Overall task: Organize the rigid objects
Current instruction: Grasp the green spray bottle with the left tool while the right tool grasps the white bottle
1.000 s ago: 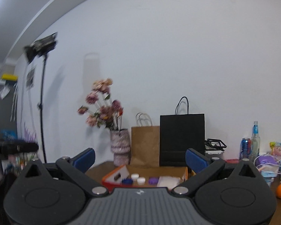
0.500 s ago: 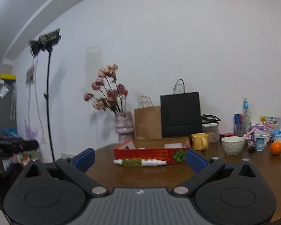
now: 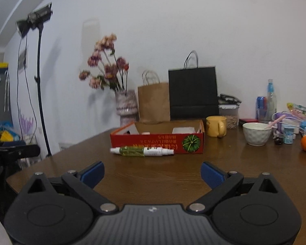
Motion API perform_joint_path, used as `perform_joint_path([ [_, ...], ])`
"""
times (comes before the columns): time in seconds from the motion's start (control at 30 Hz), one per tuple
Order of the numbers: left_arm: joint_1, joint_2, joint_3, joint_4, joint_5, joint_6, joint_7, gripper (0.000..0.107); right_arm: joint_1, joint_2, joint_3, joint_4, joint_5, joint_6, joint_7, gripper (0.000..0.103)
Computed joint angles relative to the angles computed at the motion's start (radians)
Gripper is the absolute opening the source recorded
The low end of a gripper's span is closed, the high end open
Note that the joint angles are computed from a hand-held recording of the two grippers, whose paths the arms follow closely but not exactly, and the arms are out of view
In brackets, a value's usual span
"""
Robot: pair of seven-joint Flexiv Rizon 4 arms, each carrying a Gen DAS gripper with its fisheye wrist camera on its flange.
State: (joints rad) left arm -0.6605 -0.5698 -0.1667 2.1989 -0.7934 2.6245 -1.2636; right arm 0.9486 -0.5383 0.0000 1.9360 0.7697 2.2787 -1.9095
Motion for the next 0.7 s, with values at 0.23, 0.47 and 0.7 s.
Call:
perform_joint_path([
  [0.23,0.048,-0.071,0.052,-0.22,-0.06,-0.241,0.212,0.103,-0.081,-0.052,-0.081,-0.121,-0.236,-0.242,0.07,0.089],
  [0.47,0.112,-0.166,0.114,-0.436,-0.023,-0.523,0.375,0.103,-0.242,-0.182,-0.014,-0.322,-0.525,-0.405,0.146,0.088],
  [0.7,0.233,-0.262,0.102,-0.651,0.171,-0.846,0.377,0.103,-0.472,-0.389,0.227,-0.643,-0.813,-0.639,0.18,0.071],
])
